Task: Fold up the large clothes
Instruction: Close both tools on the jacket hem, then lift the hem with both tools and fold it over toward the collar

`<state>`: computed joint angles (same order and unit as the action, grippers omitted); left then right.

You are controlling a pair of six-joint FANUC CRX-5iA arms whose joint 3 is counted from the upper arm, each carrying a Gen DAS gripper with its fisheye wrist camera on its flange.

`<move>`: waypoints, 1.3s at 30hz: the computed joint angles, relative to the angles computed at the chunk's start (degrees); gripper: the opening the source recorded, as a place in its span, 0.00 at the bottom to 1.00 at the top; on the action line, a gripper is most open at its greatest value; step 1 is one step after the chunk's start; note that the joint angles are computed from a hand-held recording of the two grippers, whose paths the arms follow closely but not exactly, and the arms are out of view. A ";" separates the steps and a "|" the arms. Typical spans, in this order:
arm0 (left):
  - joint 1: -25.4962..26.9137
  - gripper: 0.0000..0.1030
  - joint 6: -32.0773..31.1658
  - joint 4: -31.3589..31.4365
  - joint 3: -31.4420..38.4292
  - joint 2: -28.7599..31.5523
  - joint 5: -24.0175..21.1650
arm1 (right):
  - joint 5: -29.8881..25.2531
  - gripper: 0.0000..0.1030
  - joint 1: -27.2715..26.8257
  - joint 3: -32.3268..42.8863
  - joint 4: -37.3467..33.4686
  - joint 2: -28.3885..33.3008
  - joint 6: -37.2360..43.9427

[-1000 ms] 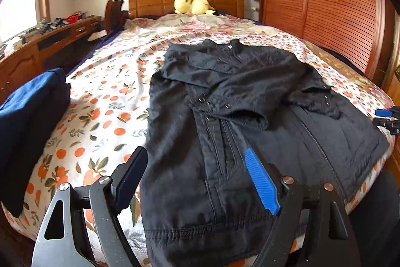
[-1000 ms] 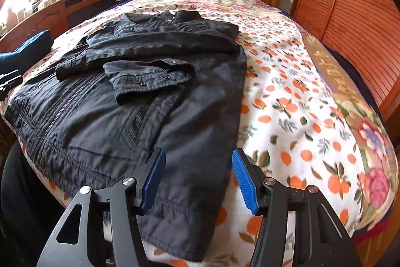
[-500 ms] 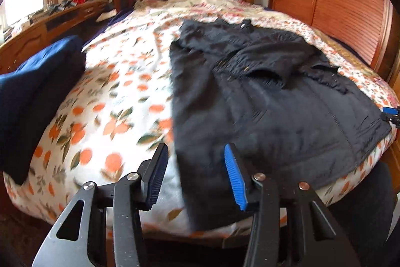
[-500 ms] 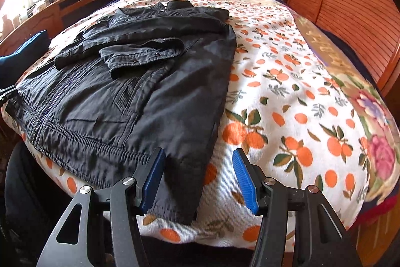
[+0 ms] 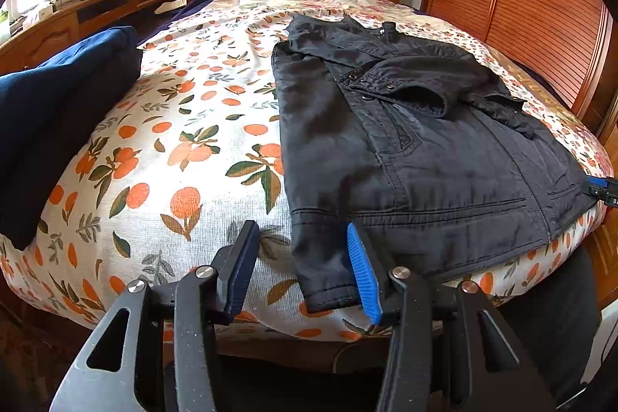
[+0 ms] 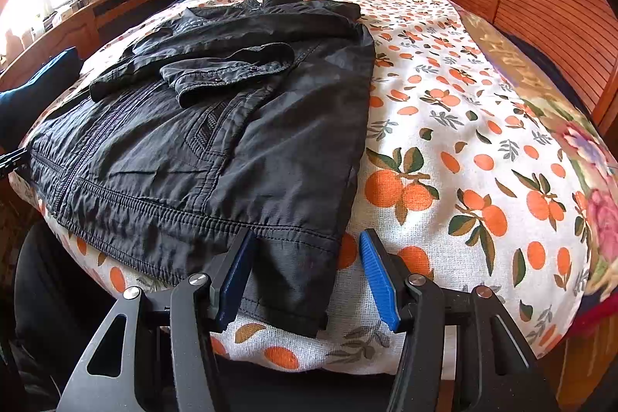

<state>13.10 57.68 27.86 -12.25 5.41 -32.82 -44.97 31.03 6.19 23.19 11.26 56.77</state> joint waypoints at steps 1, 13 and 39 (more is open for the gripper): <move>0.05 0.47 -0.86 0.94 -0.59 -0.21 0.26 | 0.05 0.56 0.06 -0.13 0.18 -0.02 -0.19; -0.14 0.09 -5.97 6.78 -3.08 -1.29 1.65 | 0.83 0.47 1.17 -1.69 4.17 -0.03 -1.08; -1.46 0.17 0.61 -2.87 -0.62 -0.01 2.90 | 3.54 0.29 0.76 -2.36 1.88 -0.15 0.83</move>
